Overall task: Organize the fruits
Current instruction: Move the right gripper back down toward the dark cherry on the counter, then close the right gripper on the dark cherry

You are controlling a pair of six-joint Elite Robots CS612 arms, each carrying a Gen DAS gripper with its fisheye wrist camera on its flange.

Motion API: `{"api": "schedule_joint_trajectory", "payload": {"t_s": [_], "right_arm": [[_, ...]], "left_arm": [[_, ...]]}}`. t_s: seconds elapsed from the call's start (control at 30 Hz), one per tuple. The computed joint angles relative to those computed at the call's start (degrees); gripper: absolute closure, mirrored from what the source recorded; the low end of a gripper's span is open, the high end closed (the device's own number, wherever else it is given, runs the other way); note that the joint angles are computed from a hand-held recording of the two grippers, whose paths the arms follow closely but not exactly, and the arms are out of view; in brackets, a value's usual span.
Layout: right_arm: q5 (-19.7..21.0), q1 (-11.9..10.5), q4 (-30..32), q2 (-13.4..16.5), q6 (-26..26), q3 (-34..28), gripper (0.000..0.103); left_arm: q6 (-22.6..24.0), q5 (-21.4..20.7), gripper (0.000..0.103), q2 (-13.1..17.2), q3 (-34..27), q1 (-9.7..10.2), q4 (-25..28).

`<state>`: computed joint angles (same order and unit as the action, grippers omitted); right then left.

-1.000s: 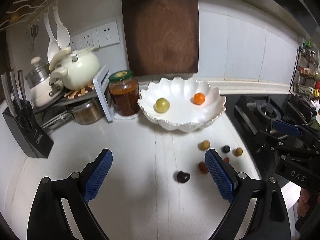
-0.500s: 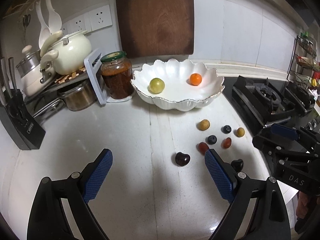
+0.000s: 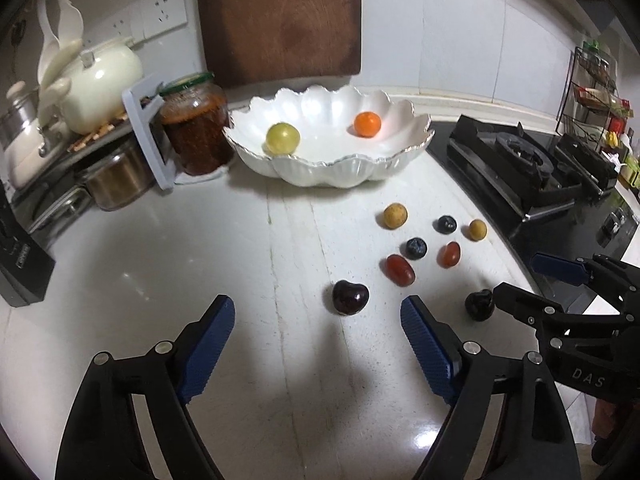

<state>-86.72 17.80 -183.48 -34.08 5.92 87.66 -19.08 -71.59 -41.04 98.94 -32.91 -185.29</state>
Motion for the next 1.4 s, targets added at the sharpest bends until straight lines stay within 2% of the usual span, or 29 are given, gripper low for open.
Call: {"api": "schedule_joint_trajectory", "payload": {"t_s": [0.17,0.6,1.0,1.13,1.23,1.4], "right_arm": [[0.8,0.1,1.5,0.6,0.2,-0.7,0.043],[2.5,0.0,4.7,1.8,2.2,-2.2,0.057],[3.4,-0.3,5.8,2.3,3.2,-2.8,0.066],[4.7,-0.5,6.1,2.5,3.1,-3.2,0.072],[5.0,-0.5,6.0,2.5,3.1,-3.2,0.072],[6.1,-0.8,5.8,2.6,3.7,-3.0,0.073]], "left_arm": [[0.6,-1.8,0.025,1.0,-1.1,0.49,1.1],[2.1,-5.1,0.035,3.5,-4.3,1.25,2.8],[1.3,-7.8,0.053,4.8,-6.6,1.76,4.5],[0.6,-8.8,0.066,5.1,-7.0,1.93,5.3],[0.2,-9.2,0.072,5.2,-7.2,1.98,6.0],[0.4,-8.7,0.073,5.0,-7.0,1.75,6.3]]}}
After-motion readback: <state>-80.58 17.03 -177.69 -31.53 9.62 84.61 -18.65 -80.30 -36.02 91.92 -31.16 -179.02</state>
